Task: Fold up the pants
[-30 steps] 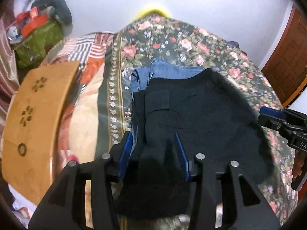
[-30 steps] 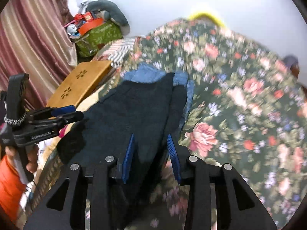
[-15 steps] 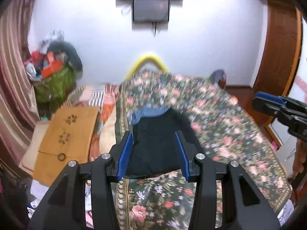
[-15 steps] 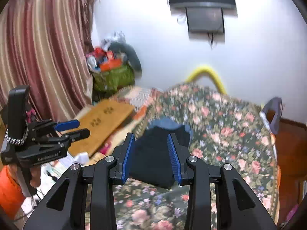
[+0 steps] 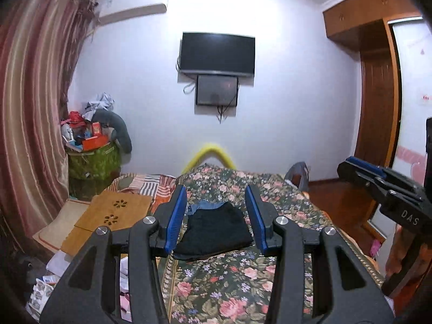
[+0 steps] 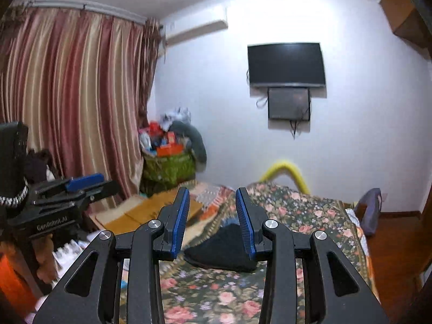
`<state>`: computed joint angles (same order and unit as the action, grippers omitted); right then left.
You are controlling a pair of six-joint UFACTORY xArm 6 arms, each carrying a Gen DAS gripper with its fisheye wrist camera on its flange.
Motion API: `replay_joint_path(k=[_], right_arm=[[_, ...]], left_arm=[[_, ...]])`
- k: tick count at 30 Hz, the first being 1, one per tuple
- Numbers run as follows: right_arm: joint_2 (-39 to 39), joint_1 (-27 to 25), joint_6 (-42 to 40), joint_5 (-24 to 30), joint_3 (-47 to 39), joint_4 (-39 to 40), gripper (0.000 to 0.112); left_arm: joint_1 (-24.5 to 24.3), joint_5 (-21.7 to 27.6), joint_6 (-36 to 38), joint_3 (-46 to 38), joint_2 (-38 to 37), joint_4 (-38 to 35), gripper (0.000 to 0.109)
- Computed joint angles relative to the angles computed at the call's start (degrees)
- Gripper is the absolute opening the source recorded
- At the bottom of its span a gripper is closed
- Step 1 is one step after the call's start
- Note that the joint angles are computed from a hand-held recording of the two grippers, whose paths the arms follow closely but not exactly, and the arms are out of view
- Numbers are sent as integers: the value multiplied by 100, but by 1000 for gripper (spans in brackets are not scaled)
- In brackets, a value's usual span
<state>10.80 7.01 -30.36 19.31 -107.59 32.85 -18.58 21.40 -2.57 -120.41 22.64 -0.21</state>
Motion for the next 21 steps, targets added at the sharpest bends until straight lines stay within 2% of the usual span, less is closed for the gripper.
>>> replay_joint_path(k=[4, 6, 8, 9, 11, 14, 17, 19, 21], right_arm=[[-405, 164, -136, -504, 686, 287, 32], [-516, 218, -168, -627, 874, 222, 32], [-633, 257, -62, -751, 1058, 77, 34], [-684, 264, 62, -793, 1143, -70, 36], [-805, 275, 131, -887, 1316, -168, 57], [-902, 285, 511, -1178, 1520, -602, 74], [-972, 267, 708, -1265, 1629, -758, 84], [-1011, 247, 812, -1275, 1692, -811, 85], [-1077, 225, 1113, -1343, 1830, -1101, 91]], left_arm=[[-62, -670, -99, 1327, -834, 78, 47], [-68, -871, -279, 1673, -1053, 330, 52], [-73, -1039, -411, 1912, -1200, 525, 64], [-80, -1122, -584, 2075, -1307, 721, 68], [-64, -1224, -911, 2209, -1390, 1094, 84], [-13, -1434, -1478, 2430, -1524, 1697, 99], [3, -1497, -1805, 2538, -1602, 2056, 101], [-8, -1559, -1798, 2592, -1622, 2025, 102], [2, -1592, -1844, 2616, -1626, 2044, 103]])
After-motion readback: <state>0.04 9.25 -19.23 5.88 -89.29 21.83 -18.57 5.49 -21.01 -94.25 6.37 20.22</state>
